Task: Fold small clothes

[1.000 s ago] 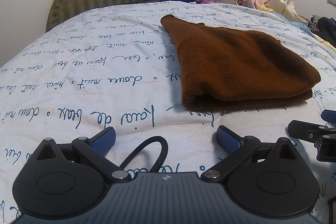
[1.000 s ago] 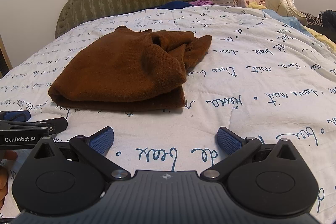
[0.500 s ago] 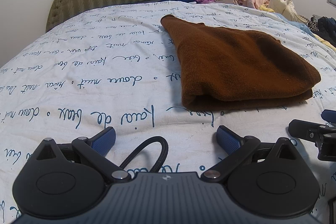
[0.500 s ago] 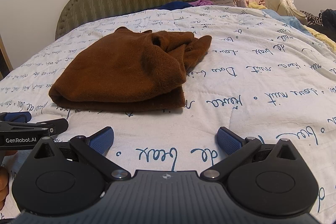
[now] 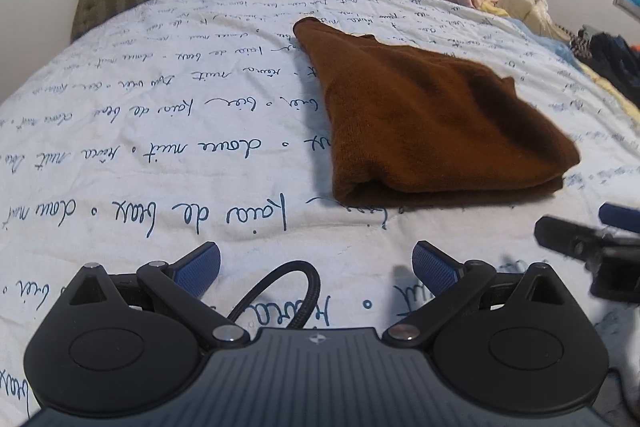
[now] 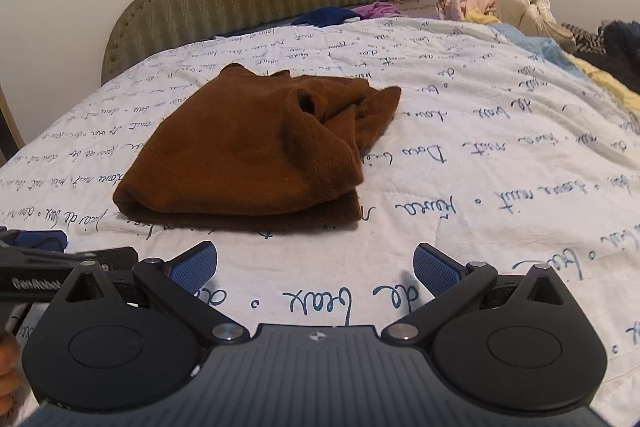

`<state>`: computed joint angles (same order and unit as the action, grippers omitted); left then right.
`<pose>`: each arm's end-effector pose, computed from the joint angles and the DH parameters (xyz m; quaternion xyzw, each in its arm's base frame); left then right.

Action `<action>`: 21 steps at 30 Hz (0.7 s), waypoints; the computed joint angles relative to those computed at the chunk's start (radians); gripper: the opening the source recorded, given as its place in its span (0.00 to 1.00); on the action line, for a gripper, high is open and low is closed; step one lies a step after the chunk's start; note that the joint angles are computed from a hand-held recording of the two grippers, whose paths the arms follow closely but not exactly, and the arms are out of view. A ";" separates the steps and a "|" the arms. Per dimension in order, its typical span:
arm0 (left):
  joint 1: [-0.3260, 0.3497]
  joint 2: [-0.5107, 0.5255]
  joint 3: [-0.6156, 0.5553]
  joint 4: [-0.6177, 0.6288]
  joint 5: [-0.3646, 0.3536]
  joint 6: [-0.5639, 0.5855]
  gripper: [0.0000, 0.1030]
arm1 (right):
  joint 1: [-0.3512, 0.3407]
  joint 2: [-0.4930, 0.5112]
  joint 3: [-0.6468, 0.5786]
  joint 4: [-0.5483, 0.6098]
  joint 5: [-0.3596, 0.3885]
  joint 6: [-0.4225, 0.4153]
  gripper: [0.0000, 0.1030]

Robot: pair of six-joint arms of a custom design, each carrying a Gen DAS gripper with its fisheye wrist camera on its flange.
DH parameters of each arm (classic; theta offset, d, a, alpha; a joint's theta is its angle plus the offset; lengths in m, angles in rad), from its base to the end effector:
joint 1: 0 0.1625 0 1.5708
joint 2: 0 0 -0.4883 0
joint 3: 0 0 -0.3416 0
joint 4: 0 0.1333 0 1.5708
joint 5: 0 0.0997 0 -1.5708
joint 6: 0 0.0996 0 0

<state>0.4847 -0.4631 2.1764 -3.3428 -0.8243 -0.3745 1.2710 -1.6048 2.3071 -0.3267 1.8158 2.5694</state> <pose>-0.3419 -0.4071 -0.0246 0.3142 0.8762 -0.2635 0.2533 0.0164 -0.3164 0.3017 0.0433 -0.8222 0.4635 0.3274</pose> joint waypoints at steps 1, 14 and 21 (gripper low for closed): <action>0.003 -0.007 0.000 0.004 -0.009 -0.008 1.00 | 0.005 -0.001 0.003 -0.004 0.004 -0.006 1.00; 0.000 -0.061 0.009 0.077 -0.011 -0.081 1.00 | 0.047 -0.006 0.014 -0.003 0.031 -0.007 1.00; 0.008 -0.085 0.011 0.101 -0.036 -0.109 1.00 | 0.058 -0.010 0.017 -0.004 0.036 -0.014 1.00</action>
<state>0.4927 -0.5477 2.1877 -3.2417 -0.8606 -0.4837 1.3290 -1.6143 2.3245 -0.3302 1.8516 2.5557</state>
